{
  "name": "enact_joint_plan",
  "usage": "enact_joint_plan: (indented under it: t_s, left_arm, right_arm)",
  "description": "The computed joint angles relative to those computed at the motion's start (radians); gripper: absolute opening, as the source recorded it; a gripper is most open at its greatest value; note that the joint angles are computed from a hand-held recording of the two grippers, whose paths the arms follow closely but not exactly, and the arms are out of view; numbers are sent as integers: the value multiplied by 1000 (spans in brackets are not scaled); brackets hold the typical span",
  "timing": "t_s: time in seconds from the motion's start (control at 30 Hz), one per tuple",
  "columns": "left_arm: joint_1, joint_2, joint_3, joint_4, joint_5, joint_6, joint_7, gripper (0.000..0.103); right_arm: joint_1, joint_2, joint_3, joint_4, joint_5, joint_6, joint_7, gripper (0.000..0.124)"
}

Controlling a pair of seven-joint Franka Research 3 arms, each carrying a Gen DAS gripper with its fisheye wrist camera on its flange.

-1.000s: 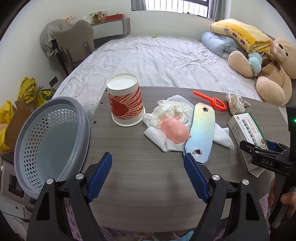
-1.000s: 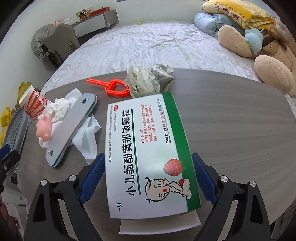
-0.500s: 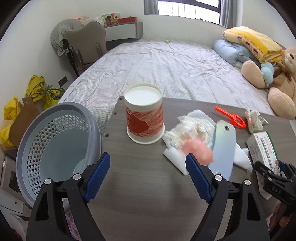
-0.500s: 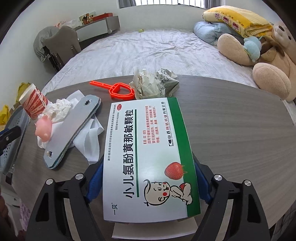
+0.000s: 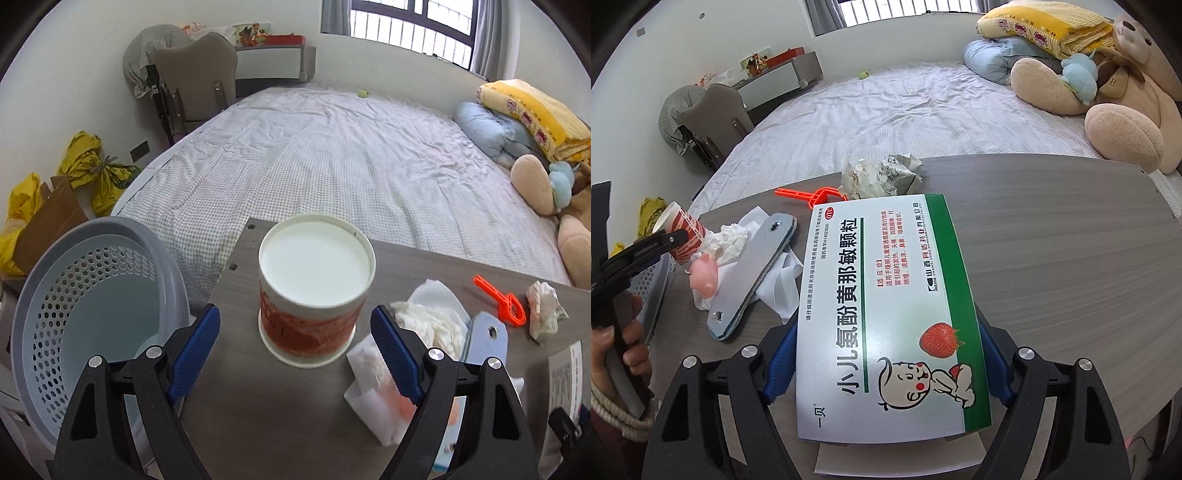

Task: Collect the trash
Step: 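Grasp the green-white medicine box with the right tool while the left tool grasps the red-white cup, then carry the cup and medicine box over the grey basket with both tools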

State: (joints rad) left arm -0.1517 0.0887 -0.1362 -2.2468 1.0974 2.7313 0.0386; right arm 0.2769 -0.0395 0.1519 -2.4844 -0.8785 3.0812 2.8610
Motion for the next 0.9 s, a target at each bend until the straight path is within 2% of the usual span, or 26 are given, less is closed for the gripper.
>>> enact_joint_plan:
  t_s: [0.13, 0.2, 0.37, 0.53, 0.73, 0.9]
  left_arm:
    - [0, 35, 8, 34, 11, 3, -8, 78]
    - [-1, 44, 12, 39, 9, 20, -8, 60]
    - [-5, 21, 20, 17, 42, 35, -43, 59]
    - [3, -52, 0, -39, 23, 28, -26, 59]
    - [23, -181, -38, -146, 5, 26, -10, 59]
    - [60, -309, -72, -253, 15, 59, -27, 59]
  right_arm:
    - [8, 13, -8, -5, 76, 26, -67, 78]
    - [14, 19, -11, -9, 103, 32, -90, 78]
    - [20, 22, -21, -12, 112, 40, -99, 78]
    - [18, 7, -17, -15, 102, 34, -91, 78]
    - [-20, -35, 42, -17, 29, 29, -24, 78]
    - [-37, -51, 100, 2, 2, 27, -5, 78]
